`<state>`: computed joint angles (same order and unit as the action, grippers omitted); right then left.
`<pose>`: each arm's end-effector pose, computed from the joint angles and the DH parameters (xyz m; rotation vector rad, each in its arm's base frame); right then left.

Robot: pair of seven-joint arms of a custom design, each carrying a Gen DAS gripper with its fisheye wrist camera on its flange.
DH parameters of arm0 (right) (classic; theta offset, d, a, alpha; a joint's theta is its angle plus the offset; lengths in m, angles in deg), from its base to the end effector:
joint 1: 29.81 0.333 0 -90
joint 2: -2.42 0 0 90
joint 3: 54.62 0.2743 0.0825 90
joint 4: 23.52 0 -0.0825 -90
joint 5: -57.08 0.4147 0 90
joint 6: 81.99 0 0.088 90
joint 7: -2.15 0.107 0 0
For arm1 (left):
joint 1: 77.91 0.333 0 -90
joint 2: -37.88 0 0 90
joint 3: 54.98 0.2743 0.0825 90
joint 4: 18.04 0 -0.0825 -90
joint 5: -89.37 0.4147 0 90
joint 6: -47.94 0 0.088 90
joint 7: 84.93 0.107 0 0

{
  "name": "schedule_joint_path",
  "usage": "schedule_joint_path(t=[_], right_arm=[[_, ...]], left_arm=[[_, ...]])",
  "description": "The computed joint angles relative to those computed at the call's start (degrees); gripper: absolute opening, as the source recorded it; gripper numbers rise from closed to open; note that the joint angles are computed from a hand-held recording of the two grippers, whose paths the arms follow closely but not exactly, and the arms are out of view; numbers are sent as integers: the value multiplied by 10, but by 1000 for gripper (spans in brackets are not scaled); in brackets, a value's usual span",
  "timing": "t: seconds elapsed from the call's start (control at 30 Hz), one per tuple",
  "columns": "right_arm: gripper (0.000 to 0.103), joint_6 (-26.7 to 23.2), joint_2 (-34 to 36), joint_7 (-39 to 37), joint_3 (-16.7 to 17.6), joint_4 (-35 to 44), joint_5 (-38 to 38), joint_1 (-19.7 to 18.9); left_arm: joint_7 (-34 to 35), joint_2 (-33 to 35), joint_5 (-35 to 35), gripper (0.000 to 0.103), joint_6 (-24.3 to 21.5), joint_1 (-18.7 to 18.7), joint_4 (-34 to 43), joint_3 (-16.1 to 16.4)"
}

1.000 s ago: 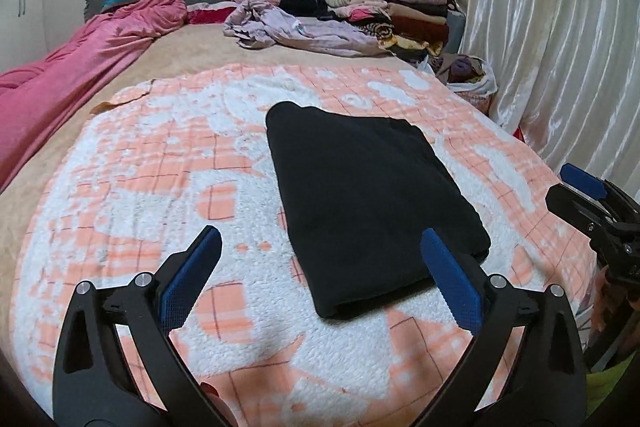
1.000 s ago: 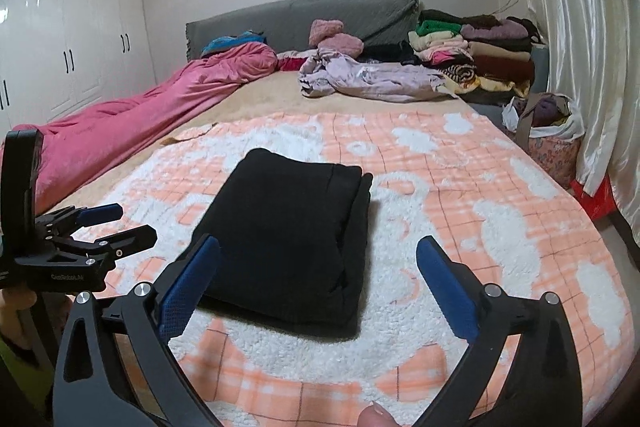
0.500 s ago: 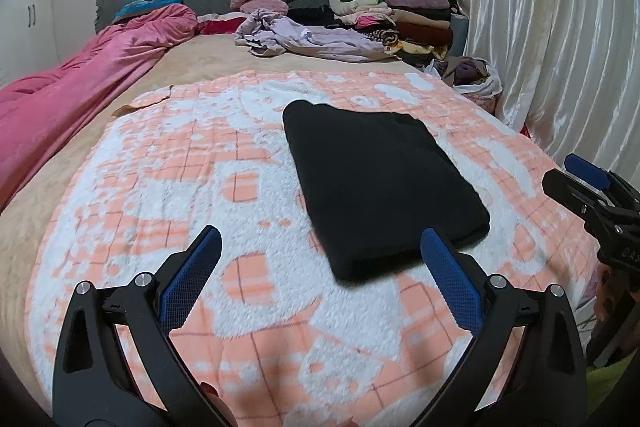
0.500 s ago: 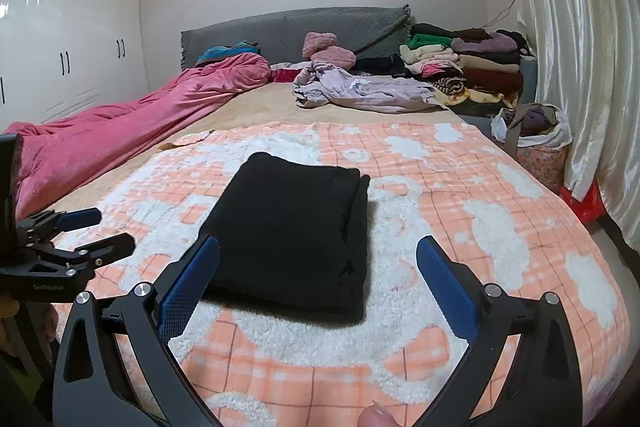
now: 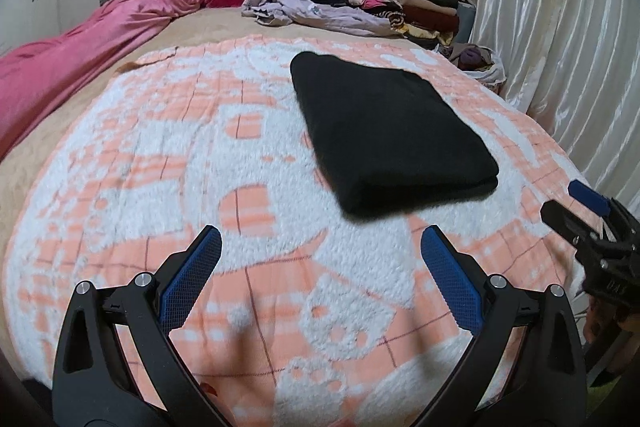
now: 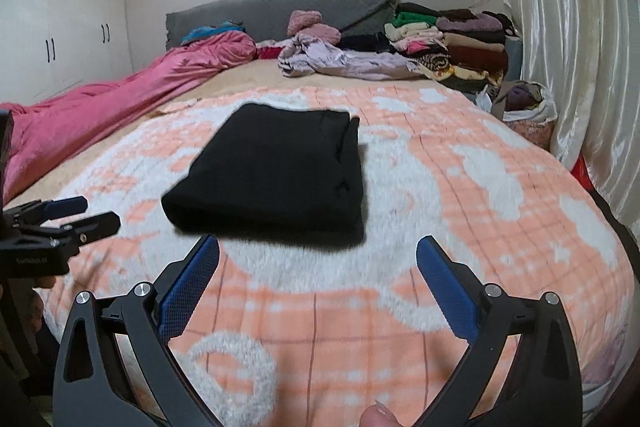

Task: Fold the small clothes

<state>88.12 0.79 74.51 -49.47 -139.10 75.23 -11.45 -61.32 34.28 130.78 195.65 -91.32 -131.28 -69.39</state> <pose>0.5802 0.2297 0.5270 -1.8695 1.1914 -0.6052 0.5397 -0.3006 0.5148 -1.8800 1.5730 -0.8418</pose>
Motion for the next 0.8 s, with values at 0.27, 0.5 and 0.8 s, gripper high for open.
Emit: schedule_joint_path(t=[0.27,0.5,0.8], right_arm=[[98,32,-4,46,4,-36,-35,0],[98,27,17,138,2,-34,-120,-4],[98,31,20,135,0,-33,-115,-1]], left_arm=[[-46,-13,31,93,7,4,-30,-3],[-43,-13,19,93,21,6,-44,-3],[-49,-15,27,93,13,6,-43,-5]])
